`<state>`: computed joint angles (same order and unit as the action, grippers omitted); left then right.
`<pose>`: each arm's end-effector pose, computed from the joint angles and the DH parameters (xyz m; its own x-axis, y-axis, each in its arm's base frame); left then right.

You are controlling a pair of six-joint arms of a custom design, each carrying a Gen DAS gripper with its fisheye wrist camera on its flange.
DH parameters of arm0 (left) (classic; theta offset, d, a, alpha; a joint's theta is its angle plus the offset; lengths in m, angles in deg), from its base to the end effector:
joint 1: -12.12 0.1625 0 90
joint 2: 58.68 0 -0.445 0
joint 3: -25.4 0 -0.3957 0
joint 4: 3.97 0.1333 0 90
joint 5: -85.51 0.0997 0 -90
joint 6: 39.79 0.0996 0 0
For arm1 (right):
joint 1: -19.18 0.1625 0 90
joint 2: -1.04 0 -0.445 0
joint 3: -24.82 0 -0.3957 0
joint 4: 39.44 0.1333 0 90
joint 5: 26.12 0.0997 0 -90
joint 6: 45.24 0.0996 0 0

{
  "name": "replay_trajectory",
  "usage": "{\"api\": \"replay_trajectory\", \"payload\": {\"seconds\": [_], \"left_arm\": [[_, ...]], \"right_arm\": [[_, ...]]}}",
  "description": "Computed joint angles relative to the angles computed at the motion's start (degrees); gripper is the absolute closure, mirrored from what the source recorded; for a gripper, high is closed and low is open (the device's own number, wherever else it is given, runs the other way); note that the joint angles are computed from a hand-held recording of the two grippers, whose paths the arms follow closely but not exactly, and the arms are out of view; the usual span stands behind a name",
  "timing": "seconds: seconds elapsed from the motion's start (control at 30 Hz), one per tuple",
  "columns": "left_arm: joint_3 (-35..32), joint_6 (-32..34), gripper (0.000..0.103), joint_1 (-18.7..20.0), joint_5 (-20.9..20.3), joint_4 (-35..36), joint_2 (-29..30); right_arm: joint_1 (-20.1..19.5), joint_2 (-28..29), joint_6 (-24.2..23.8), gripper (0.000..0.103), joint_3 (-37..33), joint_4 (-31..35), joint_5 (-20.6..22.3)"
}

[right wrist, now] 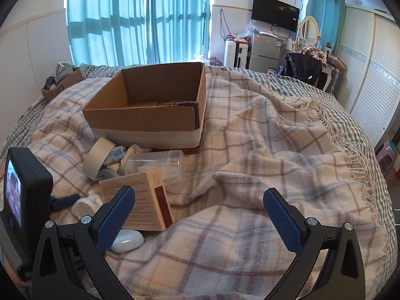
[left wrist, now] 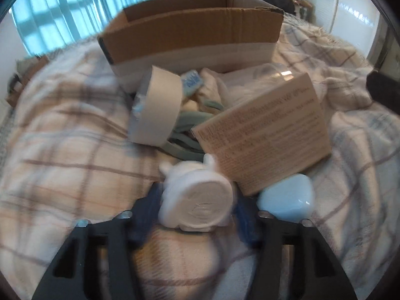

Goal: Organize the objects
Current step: 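Place white figurine with left tool while right tool places blue earbud case in box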

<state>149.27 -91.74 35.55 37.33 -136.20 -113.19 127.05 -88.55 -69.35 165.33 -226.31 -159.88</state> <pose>-0.3360 -0.3633 0.0430 -0.6537 0.2173 -0.7249 0.4897 0.8518 -0.1862 0.1760 -0.3359 0.3220 -0.6795 -0.0408 0.7325 -0.5378 0.7067 -0.4596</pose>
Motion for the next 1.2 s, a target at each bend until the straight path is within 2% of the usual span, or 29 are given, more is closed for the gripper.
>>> {"api": "replay_trajectory", "payload": {"seconds": [0.13, 0.23, 0.37, 0.47, 0.57, 0.73, 1.03, 1.07, 1.1, 1.13, 1.17, 1.2], "left_arm": [[2.52, -2.64, 0.050, -2.12, 2.48, -2.47, -3.16], [4.11, -4.33, 0.050, -4.73, 5.12, -3.42, -7.16], [3.55, -6.77, 0.050, -5.82, 8.82, 1.86, -10.33], [3.75, -7.37, 0.050, -5.04, 9.81, 3.55, -11.88], [4.53, -6.33, 0.050, -3.81, 9.23, 2.07, -12.64], [6.39, -4.11, 0.050, -3.22, 8.24, -1.59, -13.23], [8.14, -5.19, 0.050, -3.16, 7.50, -4.32, -13.75], [8.22, -5.53, 0.050, -3.43, 7.64, -4.08, -13.87], [8.31, -5.74, 0.050, -3.67, 7.72, -3.94, -13.99], [8.38, -6.21, 0.050, -4.04, 7.80, -3.51, -14.22], [8.43, -6.55, 0.049, -4.32, 7.93, -3.22, -14.45], [8.49, -6.84, 0.049, -4.59, 8.04, -3.02, -14.63]], "right_arm": [[0.33, 0.25, -0.43, 0.000, -0.07, 0.95, -0.25], [0.52, 0.75, -0.06, 0.000, -1.07, 4.47, -0.32], [1.31, 2.50, 2.27, 0.000, -2.72, 11.66, -1.18], [2.82, 4.30, 2.16, 0.000, -2.33, 13.36, -2.73], [3.79, 6.79, 4.14, 0.001, -2.36, 16.53, -5.05], [2.80, 9.46, 6.69, 0.013, -2.57, 22.12, -5.56], [1.89, 13.06, 8.53, 0.015, -2.86, 24.60, -7.87], [1.92, 13.16, 8.53, 0.017, -2.74, 24.43, -8.09], [2.21, 13.15, 8.27, 0.028, -2.40, 23.56, -8.46], [2.46, 12.91, 8.27, 0.045, -2.25, 23.44, -8.40], [2.87, 12.24, 8.54, 0.051, -1.95, 23.70, -8.10], [3.36, 12.28, 8.50, 0.051, -1.83, 23.14, -8.60]]}}
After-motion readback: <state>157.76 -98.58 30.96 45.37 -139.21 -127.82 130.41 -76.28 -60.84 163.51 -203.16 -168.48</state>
